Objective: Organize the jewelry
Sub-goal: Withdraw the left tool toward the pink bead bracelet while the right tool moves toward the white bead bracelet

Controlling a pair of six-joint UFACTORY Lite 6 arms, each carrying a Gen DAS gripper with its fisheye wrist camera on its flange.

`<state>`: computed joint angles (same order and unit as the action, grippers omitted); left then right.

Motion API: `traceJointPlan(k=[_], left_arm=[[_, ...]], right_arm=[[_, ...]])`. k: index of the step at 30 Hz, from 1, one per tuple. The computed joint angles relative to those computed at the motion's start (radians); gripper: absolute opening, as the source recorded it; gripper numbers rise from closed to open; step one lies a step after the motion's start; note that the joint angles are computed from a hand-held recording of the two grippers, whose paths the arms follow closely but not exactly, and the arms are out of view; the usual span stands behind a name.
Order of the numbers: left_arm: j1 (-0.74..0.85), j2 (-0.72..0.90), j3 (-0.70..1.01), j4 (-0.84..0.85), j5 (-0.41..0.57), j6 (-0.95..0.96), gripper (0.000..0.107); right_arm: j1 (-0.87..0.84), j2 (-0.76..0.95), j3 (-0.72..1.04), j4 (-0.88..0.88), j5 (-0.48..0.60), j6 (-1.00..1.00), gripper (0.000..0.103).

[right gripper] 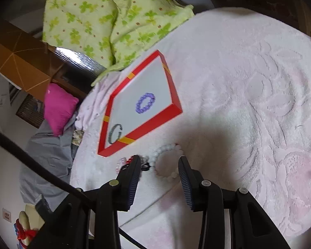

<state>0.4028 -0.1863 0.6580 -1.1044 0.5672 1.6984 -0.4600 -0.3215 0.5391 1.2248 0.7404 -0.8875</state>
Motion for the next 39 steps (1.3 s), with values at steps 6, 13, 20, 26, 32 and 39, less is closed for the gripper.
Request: traceJointPlan(k=[6,13,20,26,32,39], left_arm=[[-0.122,-0.030,-0.017,-0.069,0.024,0.039,0.062],[-0.224,0.008,0.005,-0.075,-0.038,0.006,0.062],[-0.267,0.017,-0.009,-0.054,-0.121,-0.021,0.062],[-0.230,0.013,-0.010,-0.015,-0.128,-0.028,0.062],[-0.162,0.029,0.012,-0.010,-0.123,-0.015,0.062],[-0.054,0.086,0.075,0.031,-0.082,-0.022,0.062]], right_arm=[[0.091,0.125,0.043,0.022,-0.116,-0.036,0.041],[0.103,0.184,0.052,0.066,-0.153,-0.115,0.041],[0.140,0.210,0.065,0.063,-0.185,-0.107,0.041],[0.178,0.186,0.063,0.044,-0.206,-0.062,0.041],[0.160,0.098,0.028,0.071,-0.170,-0.106,0.041],[0.258,0.164,0.057,0.136,-0.102,-0.140,0.041]])
